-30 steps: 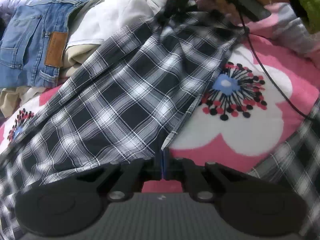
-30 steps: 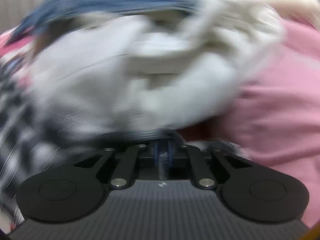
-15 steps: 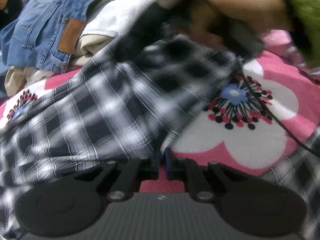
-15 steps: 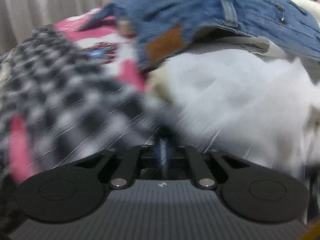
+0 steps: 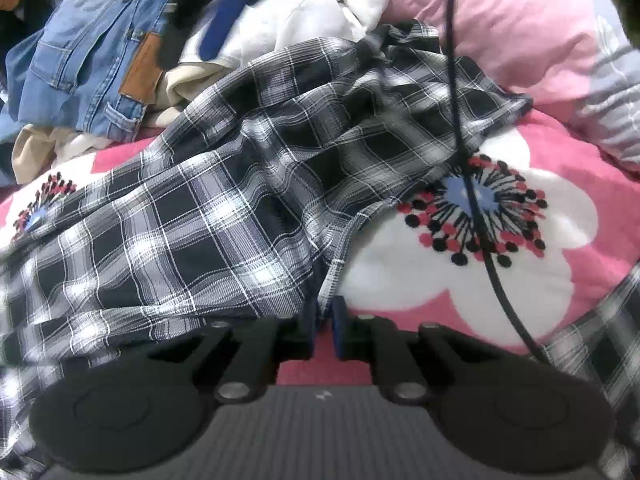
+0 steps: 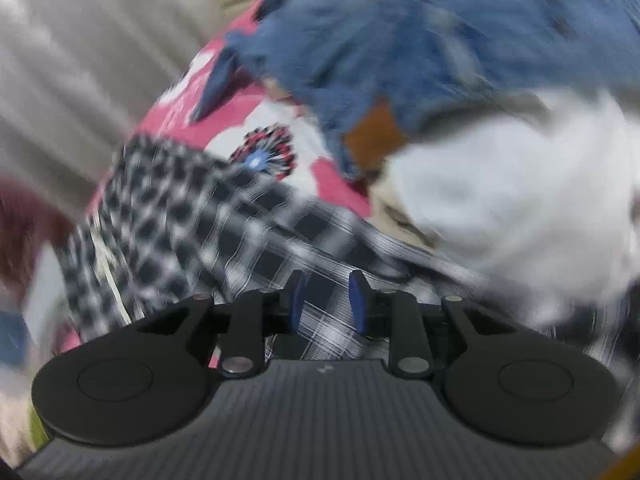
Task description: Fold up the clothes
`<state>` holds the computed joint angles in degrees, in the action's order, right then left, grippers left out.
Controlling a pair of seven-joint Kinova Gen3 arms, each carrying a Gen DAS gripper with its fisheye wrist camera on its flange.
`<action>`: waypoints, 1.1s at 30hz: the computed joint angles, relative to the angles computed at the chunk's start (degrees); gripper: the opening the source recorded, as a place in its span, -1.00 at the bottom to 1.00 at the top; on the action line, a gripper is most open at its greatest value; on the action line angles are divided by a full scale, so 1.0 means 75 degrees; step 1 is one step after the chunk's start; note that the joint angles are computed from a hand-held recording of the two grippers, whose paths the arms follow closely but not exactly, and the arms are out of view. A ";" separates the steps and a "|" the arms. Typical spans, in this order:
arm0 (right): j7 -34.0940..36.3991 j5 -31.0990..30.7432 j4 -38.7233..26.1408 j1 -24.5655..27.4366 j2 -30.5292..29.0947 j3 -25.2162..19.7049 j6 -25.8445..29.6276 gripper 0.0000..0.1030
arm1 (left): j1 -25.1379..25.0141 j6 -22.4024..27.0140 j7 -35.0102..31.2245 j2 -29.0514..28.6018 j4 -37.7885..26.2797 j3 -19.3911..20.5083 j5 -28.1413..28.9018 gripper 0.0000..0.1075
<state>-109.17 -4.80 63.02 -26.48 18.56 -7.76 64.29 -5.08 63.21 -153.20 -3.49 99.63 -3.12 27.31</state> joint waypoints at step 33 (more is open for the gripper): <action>-0.5063 0.3513 0.3192 -0.2633 -0.1937 -0.0214 0.1793 -0.49 | -0.3307 0.2887 -0.0634 0.1540 -0.2741 -0.0755 0.0646 0.08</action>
